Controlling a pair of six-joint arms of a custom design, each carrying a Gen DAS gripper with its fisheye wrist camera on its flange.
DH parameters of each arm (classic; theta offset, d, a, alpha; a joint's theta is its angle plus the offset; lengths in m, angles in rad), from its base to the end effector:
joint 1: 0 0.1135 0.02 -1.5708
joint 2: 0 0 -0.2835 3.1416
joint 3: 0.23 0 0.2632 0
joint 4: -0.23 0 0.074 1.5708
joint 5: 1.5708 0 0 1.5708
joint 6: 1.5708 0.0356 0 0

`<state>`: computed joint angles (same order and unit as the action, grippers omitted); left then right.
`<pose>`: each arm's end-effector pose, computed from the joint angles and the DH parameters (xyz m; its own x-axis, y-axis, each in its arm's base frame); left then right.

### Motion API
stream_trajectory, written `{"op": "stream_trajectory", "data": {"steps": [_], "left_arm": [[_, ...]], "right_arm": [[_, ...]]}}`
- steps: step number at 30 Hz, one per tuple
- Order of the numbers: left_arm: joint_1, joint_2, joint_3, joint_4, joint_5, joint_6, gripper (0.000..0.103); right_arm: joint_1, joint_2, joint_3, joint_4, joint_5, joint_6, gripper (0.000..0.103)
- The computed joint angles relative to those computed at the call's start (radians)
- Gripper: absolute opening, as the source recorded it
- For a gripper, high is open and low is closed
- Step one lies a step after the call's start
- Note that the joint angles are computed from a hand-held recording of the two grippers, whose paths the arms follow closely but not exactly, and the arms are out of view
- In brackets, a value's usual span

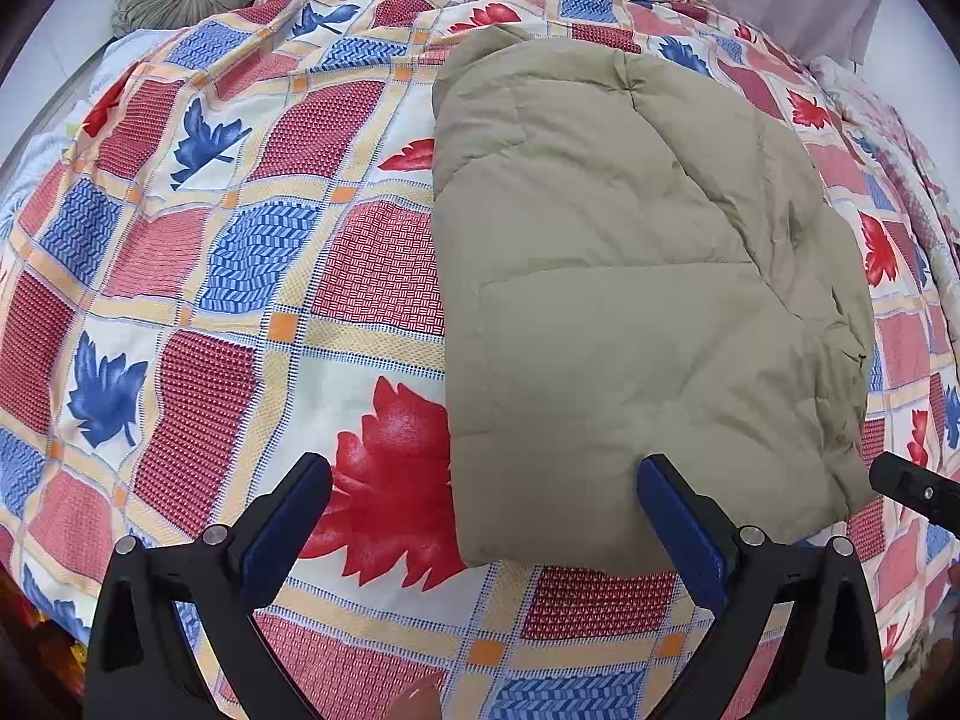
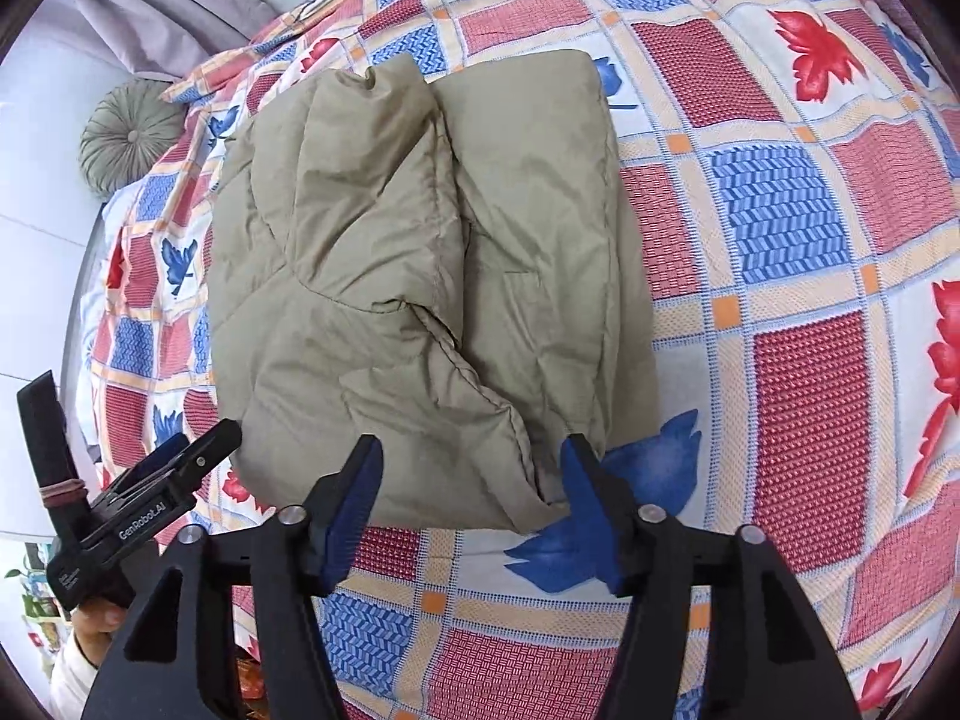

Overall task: Fold large clothes
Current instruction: 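Open both tools and pull them back from the folded jacket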

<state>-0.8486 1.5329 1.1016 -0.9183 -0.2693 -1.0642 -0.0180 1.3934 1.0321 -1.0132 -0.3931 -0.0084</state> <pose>0.1994 -0.2120 0.2385 -0.9117 -0.2403 -0.3334 -0.2317 0.9706 -0.0659 0.2520 0.0091 0.2533 -0.9801 0.0099 -0.1982 -0.0663 0.9250 0.3740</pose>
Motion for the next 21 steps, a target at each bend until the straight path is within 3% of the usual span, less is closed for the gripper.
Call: {"op": "stream_trajectory", "data": {"steps": [4,14,15,16,21], "left_arm": [[-0.038,-0.045,0.023,-0.08,-0.021,-0.057,0.102],[-0.197,-0.128,0.194,-0.384,-0.064,-0.231,0.102],[-0.214,-0.125,0.219,-0.414,-0.066,-0.247,0.102],[-0.235,-0.12,0.248,-0.449,-0.075,-0.264,0.102],[-0.331,-0.083,0.404,-0.617,-0.137,-0.352,0.102]], "right_arm": [[-0.004,-0.033,0.009,-0.043,0.018,0.01,0.082],[0.037,-0.188,0.083,-0.223,0.131,0.01,0.086],[0.048,-0.21,0.089,-0.234,0.149,0.009,0.091],[0.06,-0.233,0.1,-0.251,0.164,0.008,0.103],[0.09,-0.288,0.202,-0.345,0.216,0.003,0.103]]}}
